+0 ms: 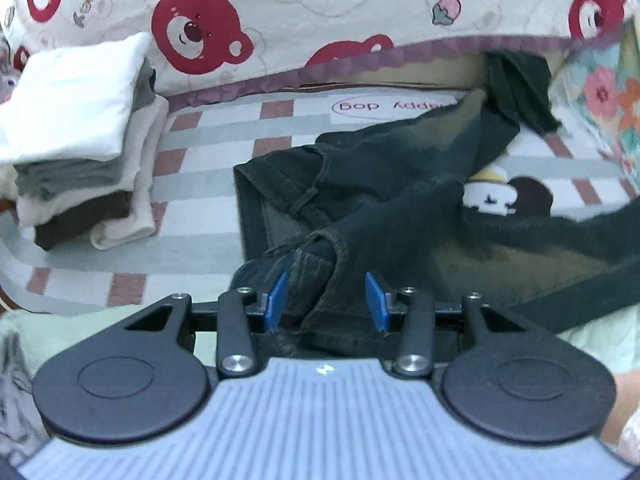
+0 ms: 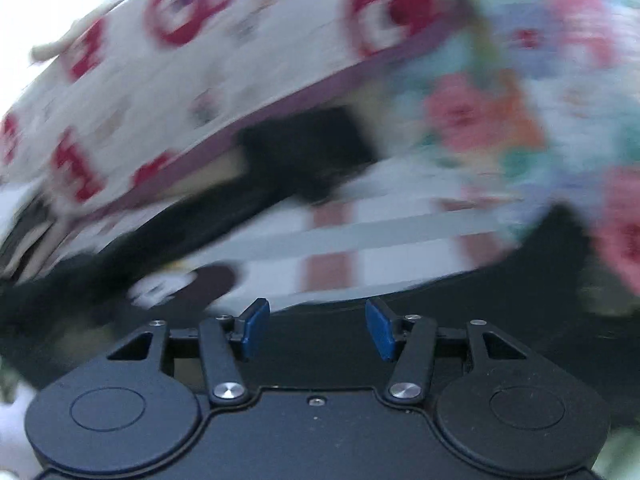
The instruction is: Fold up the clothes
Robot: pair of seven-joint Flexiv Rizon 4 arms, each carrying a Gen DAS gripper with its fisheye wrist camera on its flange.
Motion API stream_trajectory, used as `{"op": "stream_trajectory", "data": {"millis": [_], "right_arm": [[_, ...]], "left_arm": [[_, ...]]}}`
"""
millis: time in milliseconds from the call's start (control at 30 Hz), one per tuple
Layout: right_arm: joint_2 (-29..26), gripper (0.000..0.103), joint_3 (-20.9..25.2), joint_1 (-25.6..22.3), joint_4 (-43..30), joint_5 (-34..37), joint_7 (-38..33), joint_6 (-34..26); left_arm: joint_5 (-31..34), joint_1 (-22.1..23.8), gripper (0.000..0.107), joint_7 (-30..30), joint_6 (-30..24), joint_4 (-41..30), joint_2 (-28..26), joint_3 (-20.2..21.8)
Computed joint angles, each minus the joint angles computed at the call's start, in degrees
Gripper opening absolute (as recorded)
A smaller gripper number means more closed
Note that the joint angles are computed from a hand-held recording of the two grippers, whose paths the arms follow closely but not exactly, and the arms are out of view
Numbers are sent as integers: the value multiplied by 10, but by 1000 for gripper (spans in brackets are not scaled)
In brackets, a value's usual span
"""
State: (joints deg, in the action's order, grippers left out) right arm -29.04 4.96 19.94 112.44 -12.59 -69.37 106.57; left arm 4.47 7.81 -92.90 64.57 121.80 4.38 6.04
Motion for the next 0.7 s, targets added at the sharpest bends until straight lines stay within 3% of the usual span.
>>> {"op": "stream_trajectory", "data": {"millis": [200, 300, 467, 533, 600, 700], "right_arm": [[-72, 59, 111, -38, -122, -93, -35, -80], [-97, 59, 130, -23, -181, -122, -83, -138], [-196, 59, 234, -26, -363, -126, -200, -288], [-238, 59, 247, -6, -448, -126, -240, -357], [-275, 59, 237, 28, -533, -127, -258, -424], [-333, 59, 230, 66, -652, -117, -287, -493]], "left_arm": [[-57, 11, 48, 36, 28, -10, -29, 12], [-123, 24, 50, 85, 29, -32, -71, 15], [-356, 79, 54, 205, -53, -104, -181, -23], [-413, 101, 54, 224, -101, -149, -230, -38], [-380, 96, 54, 209, -100, -188, -271, -27], [-279, 71, 55, 170, -58, -234, -319, 6]]}}
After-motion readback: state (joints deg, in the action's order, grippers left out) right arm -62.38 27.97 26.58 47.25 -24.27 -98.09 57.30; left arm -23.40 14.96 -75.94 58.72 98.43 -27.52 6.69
